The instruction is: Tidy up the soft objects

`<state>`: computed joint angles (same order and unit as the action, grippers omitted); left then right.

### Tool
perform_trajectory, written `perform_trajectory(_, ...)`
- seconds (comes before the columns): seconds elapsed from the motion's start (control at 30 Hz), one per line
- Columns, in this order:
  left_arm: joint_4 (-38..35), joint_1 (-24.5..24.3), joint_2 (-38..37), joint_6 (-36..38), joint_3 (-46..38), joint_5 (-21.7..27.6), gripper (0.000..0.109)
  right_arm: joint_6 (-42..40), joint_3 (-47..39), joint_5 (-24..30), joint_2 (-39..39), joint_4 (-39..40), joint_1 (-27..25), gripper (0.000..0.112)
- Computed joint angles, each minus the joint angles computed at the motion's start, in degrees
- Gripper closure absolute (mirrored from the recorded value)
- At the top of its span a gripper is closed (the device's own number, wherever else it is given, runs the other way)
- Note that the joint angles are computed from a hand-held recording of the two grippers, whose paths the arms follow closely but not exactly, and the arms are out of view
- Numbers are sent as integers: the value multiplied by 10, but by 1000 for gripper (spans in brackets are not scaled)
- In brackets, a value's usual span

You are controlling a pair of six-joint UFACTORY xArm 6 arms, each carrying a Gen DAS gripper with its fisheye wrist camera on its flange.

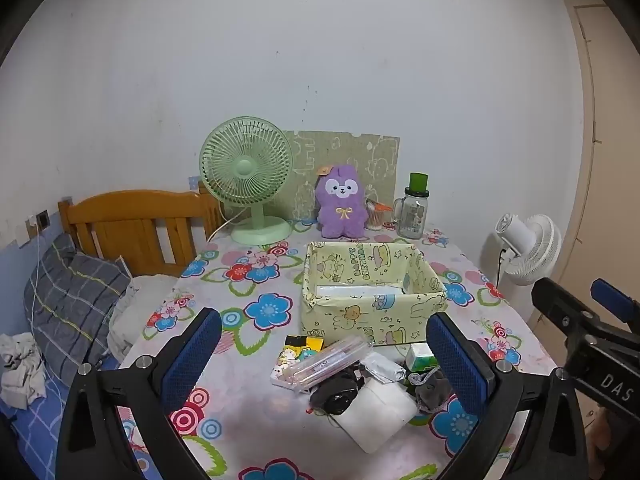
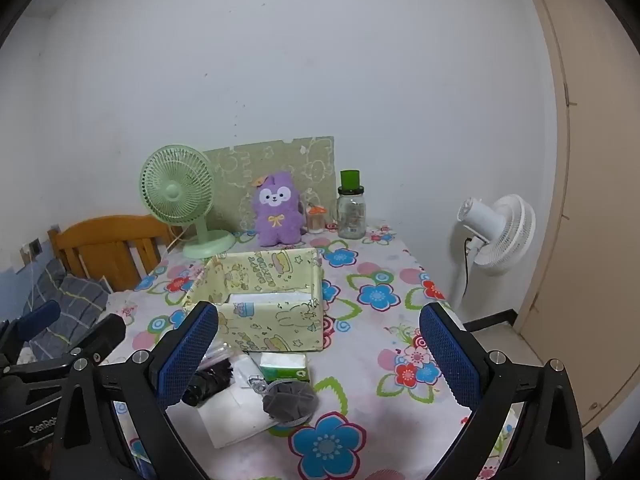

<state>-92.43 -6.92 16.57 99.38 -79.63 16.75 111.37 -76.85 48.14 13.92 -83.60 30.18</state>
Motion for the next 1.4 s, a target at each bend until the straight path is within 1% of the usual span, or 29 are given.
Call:
perform_trajectory(0.13, 12, 3, 2, -15, 6, 7, 6, -10, -9, 1, 7, 4, -2, 10)
perform_trajectory(0.2, 34, 3, 13, -41, -4, 9, 6, -15, -12, 2, 9, 7, -3, 10)
perform_trajectory(0.27, 28, 0, 16, -35, -5, 3, 6, -18, -15, 1, 12, 9, -3, 10)
perform_trajectory(0.3, 36, -4, 19, -43, -6, -4, 6, -24, -18, -11, 11, 13, -10, 10)
perform_trajectory(0.33, 67, -6, 28, -75, -18, -7, 6, -29, -22, -12, 15, 16, -11, 10)
perform_trajectory(0.37, 77, -6, 29, -83, -19, -7, 6, -33, -27, -13, 19, 19, -11, 10)
perform_trajectory(0.47, 80, -7, 30, -84, -19, -7, 6, -37, -37, -16, 28, 23, -10, 10)
perform_trajectory(0.5, 83, -8, 31, -86, -20, -9, 6, -16, -22, -23, 22, 8, -14, 10)
perform_trajectory(0.63, 102, -7, 37, -103, -27, -6, 6, -19, -24, -28, 25, 13, -18, 10)
perform_trajectory(0.77, 115, -11, 44, -117, -35, -15, 6, -21, -27, -27, 30, 14, -18, 10)
perform_trajectory(1.13, 98, -11, 46, -100, -39, -15, 6, -14, -25, -23, 30, 10, -19, 10)
perform_trajectory(1.4, 65, -10, 36, -71, -34, -16, 6, -14, -21, -10, 24, 11, -16, 10)
